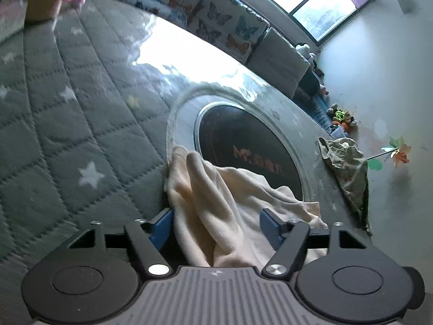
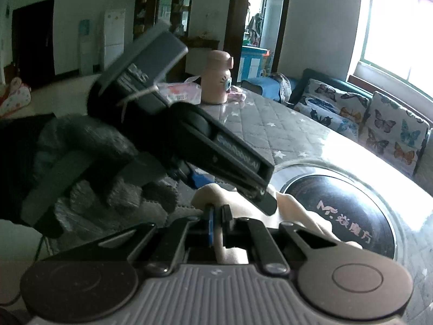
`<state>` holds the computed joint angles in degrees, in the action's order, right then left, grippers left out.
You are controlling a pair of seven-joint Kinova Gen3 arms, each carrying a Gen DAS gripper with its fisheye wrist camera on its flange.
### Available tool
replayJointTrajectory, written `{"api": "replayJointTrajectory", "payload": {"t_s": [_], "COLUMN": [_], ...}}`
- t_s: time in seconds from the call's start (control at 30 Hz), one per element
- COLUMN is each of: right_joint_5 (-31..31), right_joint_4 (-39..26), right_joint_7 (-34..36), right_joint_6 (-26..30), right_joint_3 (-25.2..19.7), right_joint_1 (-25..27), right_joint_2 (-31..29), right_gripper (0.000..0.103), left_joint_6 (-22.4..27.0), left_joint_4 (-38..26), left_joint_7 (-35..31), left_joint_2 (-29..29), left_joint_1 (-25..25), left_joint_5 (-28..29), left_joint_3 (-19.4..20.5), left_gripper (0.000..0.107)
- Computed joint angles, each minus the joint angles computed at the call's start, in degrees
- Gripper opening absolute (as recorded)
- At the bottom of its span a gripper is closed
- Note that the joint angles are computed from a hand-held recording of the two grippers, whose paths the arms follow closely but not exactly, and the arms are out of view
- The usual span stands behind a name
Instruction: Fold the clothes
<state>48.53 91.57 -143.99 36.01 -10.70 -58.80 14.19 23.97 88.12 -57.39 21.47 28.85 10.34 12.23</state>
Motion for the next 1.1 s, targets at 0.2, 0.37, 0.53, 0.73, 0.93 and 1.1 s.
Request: {"api": "replayJointTrajectory", "payload": {"t_s": [0.2,0.37,0.53,0.73,0.93,1.1], "right_joint_5": [-0.51,-2.67,-0.27,1.60,2.90,1.08], "right_joint_4": [2.63,4.24,6.85,9.08,12.74,14.90], "right_joint_7": [-0.91,-1.30,-7.62,-16.05,-25.41,-28.65], "right_joint_6": [-2.32,-2.79,0.73,7.49,9.70,5.74], "right_joint_3": [-0.61,-0.98,-1.20,-1.69,-1.35,-1.31], "right_joint_1": [1.20,3.02,4.41,9.20,13.21,16.86], "right_joint_2": [-1.96,-3.77,-6.11,-7.22,-7.98,-7.95], "right_gripper": [0.005,0.012,0.013,0.016,0.025,0.029], "left_joint_6": [0.02,-1.40,-1.18,-0.89,-0.16,0.21], "left_joint_4": [-0.35,0.86,0.82,0.49,-0.27,-0.71], "left_joint_7": [-0.32,-1.33,-1.01,-0.09,0.77,1.52], "left_joint_2": [1.02,0.95,0.74,0.82,1.03,1.21], "left_joint_1": [-0.97,-2.18,-1.38,-0.62,0.32,0.94], "left_joint_5": [1.49,2.95,2.45,1.65,0.26,-0.85], "left_joint_3": [0.86,1.75,0.91,0.30,-0.41,-0.83], "left_gripper": [0.025,0.020,0.020,0.021,0.020,0.021]}}
